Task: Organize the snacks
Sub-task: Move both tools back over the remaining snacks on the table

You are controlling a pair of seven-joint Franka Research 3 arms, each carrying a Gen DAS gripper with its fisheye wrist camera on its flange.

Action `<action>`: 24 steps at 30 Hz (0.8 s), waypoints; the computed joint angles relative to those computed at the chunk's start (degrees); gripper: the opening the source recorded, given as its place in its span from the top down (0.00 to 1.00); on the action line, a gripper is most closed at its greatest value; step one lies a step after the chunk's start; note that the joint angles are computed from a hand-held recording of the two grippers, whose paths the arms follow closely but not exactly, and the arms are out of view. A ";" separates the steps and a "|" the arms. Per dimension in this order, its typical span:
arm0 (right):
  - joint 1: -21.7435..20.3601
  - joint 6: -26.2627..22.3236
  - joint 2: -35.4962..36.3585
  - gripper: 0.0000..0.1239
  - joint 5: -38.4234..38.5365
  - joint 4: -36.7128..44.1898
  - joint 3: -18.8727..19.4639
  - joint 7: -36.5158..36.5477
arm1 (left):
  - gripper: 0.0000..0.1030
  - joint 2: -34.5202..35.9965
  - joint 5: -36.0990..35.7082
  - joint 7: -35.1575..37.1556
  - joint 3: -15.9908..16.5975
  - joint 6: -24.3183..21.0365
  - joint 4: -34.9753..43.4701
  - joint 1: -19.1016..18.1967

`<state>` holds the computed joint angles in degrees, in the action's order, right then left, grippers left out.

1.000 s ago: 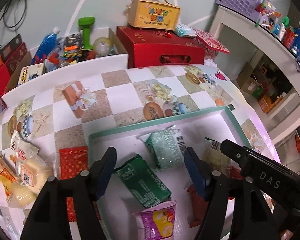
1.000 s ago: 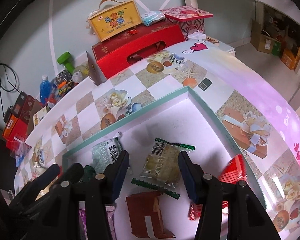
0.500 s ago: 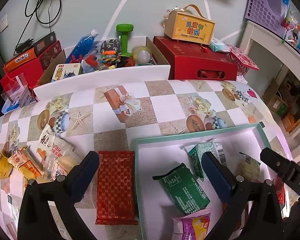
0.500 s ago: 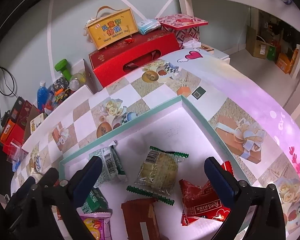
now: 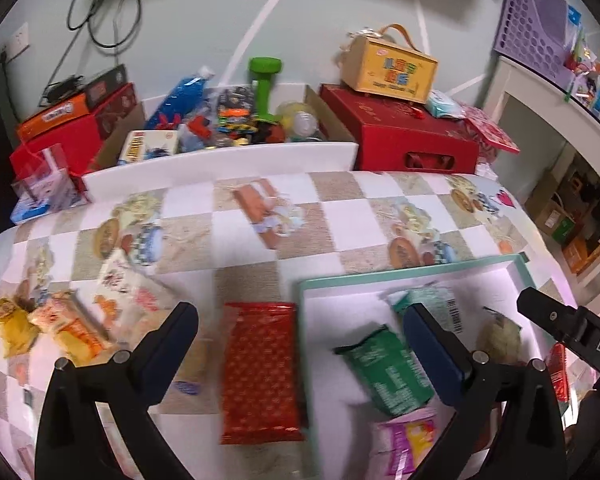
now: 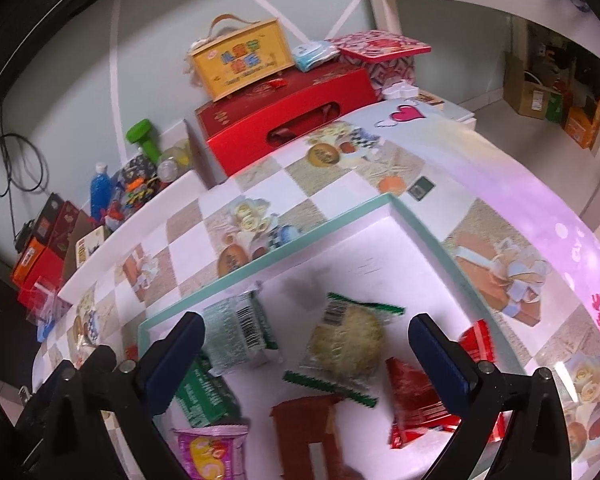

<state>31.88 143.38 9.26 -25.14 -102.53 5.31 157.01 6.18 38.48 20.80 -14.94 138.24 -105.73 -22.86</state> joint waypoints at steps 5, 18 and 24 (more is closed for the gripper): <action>1.08 1.19 2.73 0.17 2.18 3.50 0.83 -4.39 | 0.01 -4.09 -2.49 0.55 0.22 -0.77 -4.26 1.61; 7.01 2.59 10.55 0.17 8.30 13.42 0.47 -15.88 | 0.01 -20.25 -10.67 -3.53 0.38 -0.45 -20.21 8.28; 9.58 1.83 15.42 0.17 12.47 19.46 0.99 -23.15 | 0.01 -25.53 -14.51 -4.48 0.80 0.40 -26.22 10.19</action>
<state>41.46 145.21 24.68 -12.66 -83.07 6.30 133.86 -19.35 23.97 16.32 -14.14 138.64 -131.96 -12.67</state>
